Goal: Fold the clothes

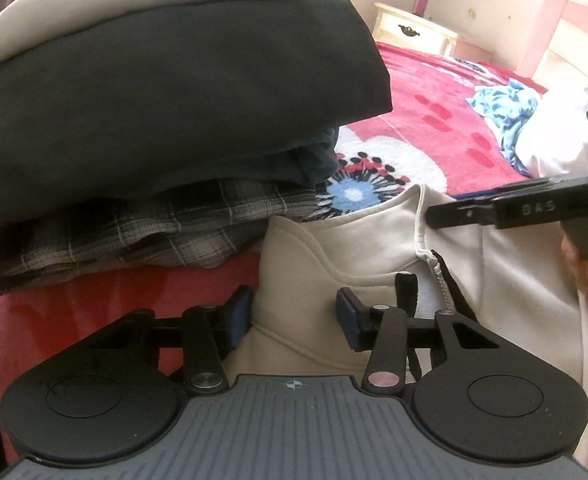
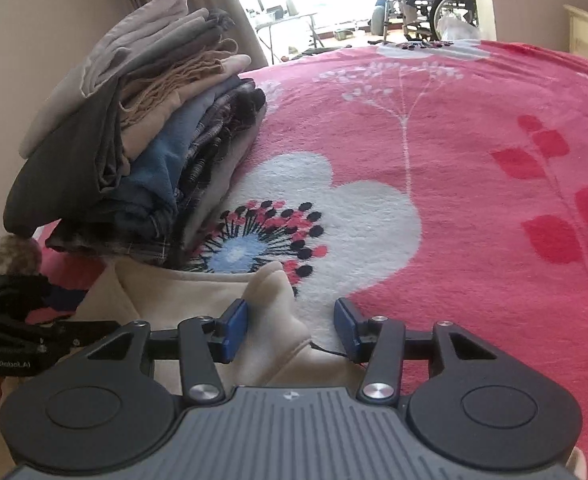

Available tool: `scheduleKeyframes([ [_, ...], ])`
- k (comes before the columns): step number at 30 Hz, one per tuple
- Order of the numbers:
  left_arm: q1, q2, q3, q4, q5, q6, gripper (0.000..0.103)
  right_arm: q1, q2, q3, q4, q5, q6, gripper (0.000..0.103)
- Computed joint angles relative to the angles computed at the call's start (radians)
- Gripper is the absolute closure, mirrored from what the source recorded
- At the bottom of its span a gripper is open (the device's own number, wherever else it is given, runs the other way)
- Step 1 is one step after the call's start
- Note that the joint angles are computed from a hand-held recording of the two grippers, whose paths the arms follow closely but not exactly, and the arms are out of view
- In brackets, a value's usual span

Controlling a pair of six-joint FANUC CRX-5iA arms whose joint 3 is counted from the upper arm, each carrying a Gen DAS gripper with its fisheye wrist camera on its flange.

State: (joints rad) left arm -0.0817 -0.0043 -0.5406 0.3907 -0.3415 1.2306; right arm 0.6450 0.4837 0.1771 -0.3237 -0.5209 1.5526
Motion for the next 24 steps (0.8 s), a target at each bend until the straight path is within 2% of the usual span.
scheduleKeyframes([
  [4,-0.009,-0.024,-0.008,-0.063,0.031,0.063,0.069,0.013,-0.002,0.006,0.019,-0.011,-0.005,0.083],
  [6,-0.015,-0.034,-0.006,-0.109,0.043,0.109,0.074,0.019,-0.016,-0.008,0.028,0.004,-0.004,0.088],
  [10,-0.029,-0.067,-0.012,-0.159,0.06,0.156,0.083,0.011,-0.061,-0.034,-0.035,0.027,0.044,0.089],
  [12,-0.031,-0.106,-0.036,-0.141,0.07,0.137,0.085,0.003,-0.097,-0.051,-0.09,0.033,0.091,0.09],
  [15,-0.04,-0.177,-0.073,-0.105,0.07,0.084,0.088,-0.01,-0.159,-0.081,-0.183,0.029,0.197,0.09],
  [20,-0.064,-0.324,-0.122,-0.11,0.035,0.085,0.088,-0.054,-0.302,-0.153,-0.396,-0.014,0.417,0.09],
  [22,-0.079,-0.389,-0.136,-0.139,0.01,0.122,0.088,-0.072,-0.362,-0.188,-0.462,-0.034,0.491,0.09],
  [24,-0.111,-0.434,-0.13,-0.214,-0.016,0.203,0.088,-0.093,-0.424,-0.225,-0.527,-0.068,0.551,0.09],
])
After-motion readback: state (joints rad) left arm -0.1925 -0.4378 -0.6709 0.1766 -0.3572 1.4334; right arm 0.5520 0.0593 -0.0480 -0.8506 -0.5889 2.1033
